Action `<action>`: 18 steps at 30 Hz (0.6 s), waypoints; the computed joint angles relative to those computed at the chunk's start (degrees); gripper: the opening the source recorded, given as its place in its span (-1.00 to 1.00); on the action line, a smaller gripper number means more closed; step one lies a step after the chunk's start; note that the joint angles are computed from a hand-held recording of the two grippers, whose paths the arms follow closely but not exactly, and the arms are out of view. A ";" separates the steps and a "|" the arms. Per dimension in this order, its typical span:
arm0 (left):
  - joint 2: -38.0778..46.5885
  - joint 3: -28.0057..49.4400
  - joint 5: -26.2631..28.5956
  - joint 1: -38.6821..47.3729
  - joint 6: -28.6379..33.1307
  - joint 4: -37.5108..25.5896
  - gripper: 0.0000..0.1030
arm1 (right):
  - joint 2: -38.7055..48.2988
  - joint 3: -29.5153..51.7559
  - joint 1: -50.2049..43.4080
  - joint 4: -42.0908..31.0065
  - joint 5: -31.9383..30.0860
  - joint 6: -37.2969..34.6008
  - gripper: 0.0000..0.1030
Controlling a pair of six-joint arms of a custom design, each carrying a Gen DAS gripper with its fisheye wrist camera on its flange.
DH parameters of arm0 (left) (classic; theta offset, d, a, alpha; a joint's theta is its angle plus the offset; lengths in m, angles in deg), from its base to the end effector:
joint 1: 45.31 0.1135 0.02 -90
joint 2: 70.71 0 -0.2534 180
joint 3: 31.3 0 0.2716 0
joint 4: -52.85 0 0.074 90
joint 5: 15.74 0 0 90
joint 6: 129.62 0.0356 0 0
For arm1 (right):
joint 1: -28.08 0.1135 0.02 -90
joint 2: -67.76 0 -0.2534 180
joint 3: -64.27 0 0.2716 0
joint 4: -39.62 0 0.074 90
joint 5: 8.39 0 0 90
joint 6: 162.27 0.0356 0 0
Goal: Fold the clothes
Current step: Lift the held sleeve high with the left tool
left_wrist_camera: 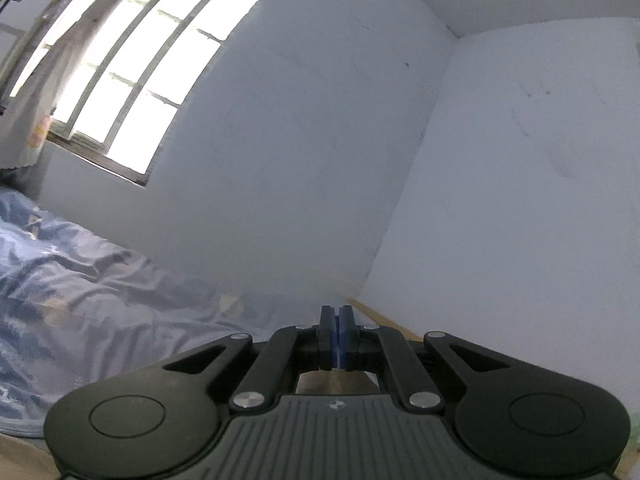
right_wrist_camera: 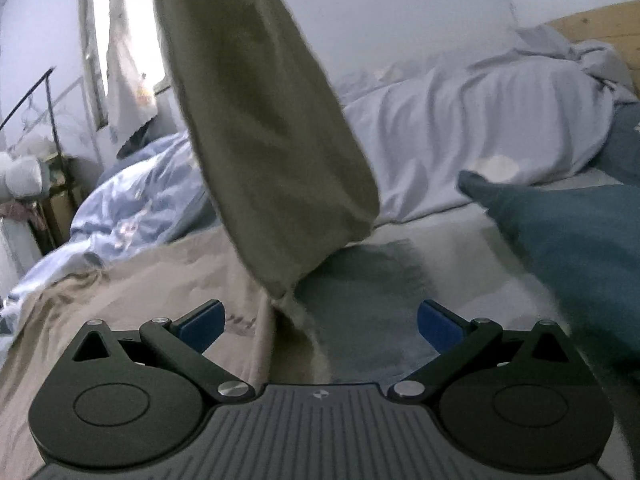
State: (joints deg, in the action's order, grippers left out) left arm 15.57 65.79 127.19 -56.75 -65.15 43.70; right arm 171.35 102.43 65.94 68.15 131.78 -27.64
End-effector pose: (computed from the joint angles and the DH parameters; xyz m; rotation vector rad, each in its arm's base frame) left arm 0.3529 -0.1004 0.4201 0.5795 1.5847 -1.1991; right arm 0.2299 0.1441 0.0547 0.5600 1.8844 -0.0432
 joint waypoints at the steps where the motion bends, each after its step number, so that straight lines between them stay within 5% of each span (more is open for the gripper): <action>1: 0.80 0.75 0.18 0.48 -0.23 -0.10 -1.00 | 1.28 0.93 0.16 0.50 -0.20 -1.63 1.00; 11: 2.60 3.44 1.72 3.94 0.60 -1.57 -1.00 | 5.97 5.91 -3.93 4.02 1.09 -12.67 1.00; 18: 3.27 4.93 0.95 4.97 0.91 -0.81 -1.00 | 6.22 6.41 -6.80 -1.40 2.68 -9.37 1.00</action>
